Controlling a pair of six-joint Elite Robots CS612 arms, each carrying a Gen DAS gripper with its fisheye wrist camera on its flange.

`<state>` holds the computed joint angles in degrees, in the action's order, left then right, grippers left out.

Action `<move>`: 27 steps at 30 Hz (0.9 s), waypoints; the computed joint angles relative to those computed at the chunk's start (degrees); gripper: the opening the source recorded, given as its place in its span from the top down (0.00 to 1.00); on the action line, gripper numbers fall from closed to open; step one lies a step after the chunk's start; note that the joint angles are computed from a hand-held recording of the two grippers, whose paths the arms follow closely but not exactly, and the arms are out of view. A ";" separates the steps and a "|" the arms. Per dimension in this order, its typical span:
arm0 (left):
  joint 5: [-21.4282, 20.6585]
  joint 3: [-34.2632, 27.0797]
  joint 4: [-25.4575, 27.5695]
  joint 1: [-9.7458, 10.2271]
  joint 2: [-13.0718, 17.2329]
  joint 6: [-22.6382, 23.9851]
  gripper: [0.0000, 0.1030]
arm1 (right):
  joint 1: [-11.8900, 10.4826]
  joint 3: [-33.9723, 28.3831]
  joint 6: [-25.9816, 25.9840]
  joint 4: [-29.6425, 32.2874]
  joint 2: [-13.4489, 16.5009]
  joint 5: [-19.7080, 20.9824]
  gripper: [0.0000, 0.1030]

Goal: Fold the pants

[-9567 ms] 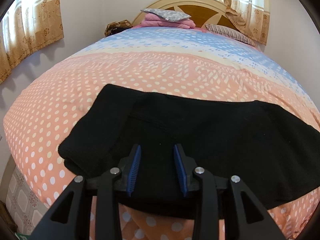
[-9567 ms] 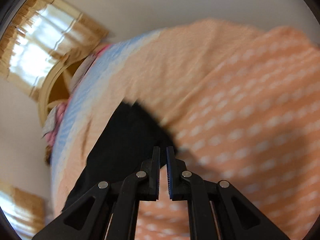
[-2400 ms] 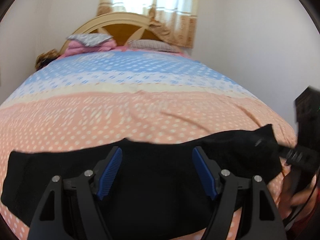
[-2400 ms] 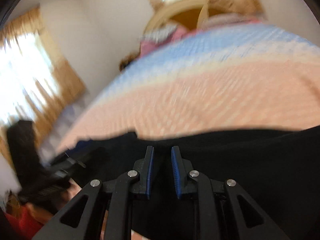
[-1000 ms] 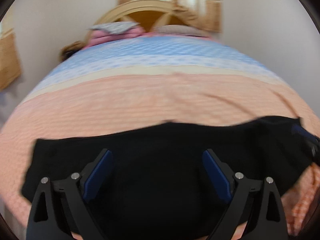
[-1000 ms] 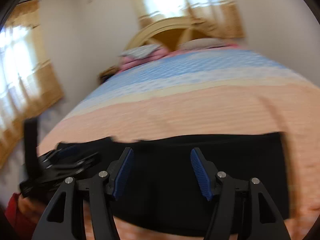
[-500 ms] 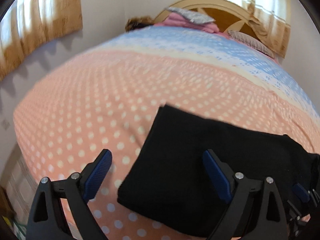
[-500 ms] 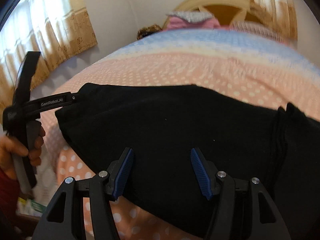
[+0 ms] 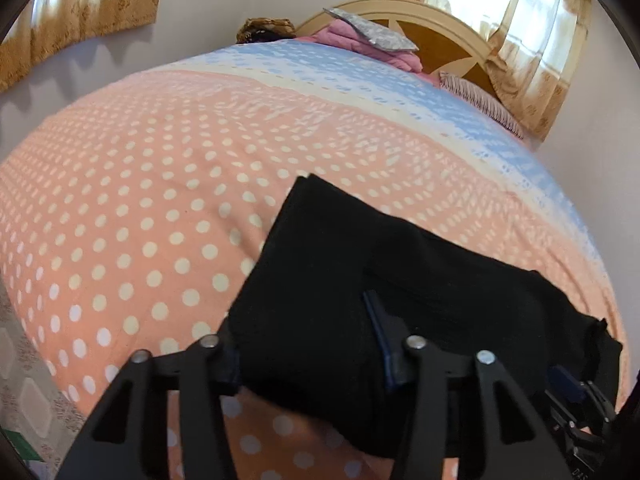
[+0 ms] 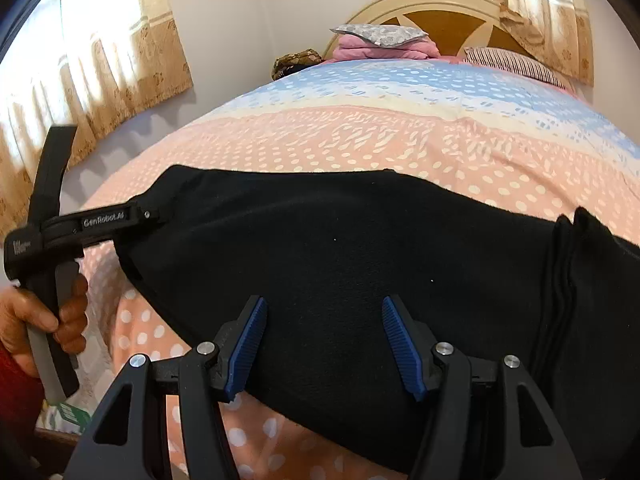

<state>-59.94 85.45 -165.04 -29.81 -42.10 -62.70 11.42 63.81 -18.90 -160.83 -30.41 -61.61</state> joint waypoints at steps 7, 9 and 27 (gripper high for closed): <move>2.23 -1.93 0.80 -0.84 -0.09 1.14 0.74 | -1.78 1.59 5.31 -0.72 -1.07 7.50 0.40; 4.83 -3.04 -0.88 -1.66 0.02 5.19 0.74 | -2.55 2.71 8.08 -4.04 -1.61 8.31 0.40; -8.68 -26.88 -8.68 -6.54 11.22 39.49 0.74 | -11.88 11.23 33.32 -20.17 -5.38 0.89 0.40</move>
<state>-68.62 58.56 -173.72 -36.34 -30.88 -23.21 -0.46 75.04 14.42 -181.00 -35.80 -60.72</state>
